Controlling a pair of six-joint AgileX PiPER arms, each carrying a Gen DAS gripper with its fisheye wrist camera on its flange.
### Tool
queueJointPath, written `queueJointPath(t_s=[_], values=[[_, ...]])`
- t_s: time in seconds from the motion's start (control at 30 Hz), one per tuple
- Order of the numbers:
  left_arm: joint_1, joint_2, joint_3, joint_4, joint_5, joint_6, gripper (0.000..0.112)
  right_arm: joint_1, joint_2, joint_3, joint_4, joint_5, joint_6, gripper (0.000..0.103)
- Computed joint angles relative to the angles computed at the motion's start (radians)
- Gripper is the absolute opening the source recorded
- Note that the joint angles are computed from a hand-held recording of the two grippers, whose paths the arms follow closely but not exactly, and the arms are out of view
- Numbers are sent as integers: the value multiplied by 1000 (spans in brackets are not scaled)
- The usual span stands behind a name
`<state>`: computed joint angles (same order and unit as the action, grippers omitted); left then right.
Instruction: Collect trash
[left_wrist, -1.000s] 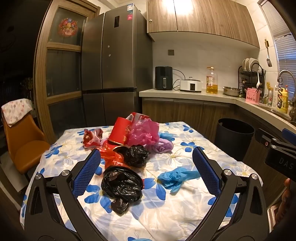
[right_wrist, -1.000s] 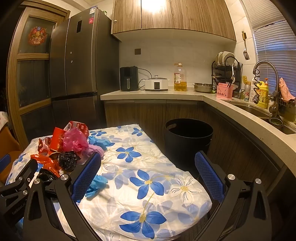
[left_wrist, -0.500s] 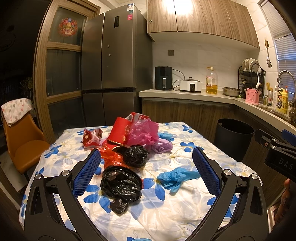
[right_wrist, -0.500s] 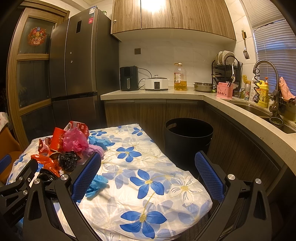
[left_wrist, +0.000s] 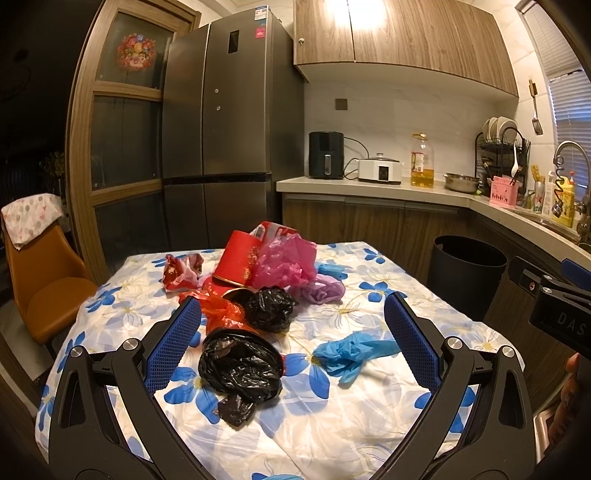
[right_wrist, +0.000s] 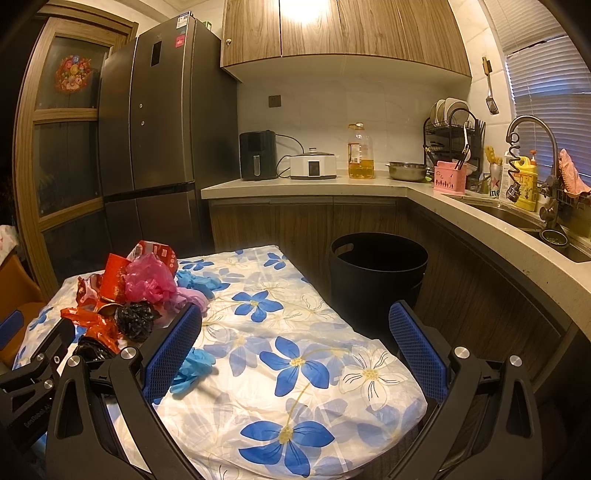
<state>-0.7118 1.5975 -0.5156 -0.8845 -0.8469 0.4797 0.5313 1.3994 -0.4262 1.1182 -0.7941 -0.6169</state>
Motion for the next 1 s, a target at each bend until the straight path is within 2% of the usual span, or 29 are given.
queueJointPath(t_s=[0.1, 0.3, 0.43, 0.57, 0.73, 0.83, 0.93, 1.0], values=[[5, 19, 6, 14, -21, -27, 98, -19, 4, 0, -30, 13, 23, 98], [68, 63, 24, 91, -29, -106, 98, -87, 80, 9, -216, 23, 186, 98], [95, 100, 48, 132, -86, -178, 98, -118, 154, 1, -333, 4, 285, 98], [141, 143, 67, 191, -139, -266, 98, -142, 261, -16, -465, -51, 403, 92], [184, 213, 55, 237, -174, -326, 97, -187, 393, -78, -632, -31, 530, 89], [213, 273, 14, 252, -164, -333, 92, -196, 460, -124, -694, -19, 558, 81], [256, 310, -19, 293, -130, -357, 85, -207, 516, -165, -757, -16, 600, 77], [284, 330, -39, 325, -102, -373, 75, -213, 549, -197, -792, -4, 615, 75]])
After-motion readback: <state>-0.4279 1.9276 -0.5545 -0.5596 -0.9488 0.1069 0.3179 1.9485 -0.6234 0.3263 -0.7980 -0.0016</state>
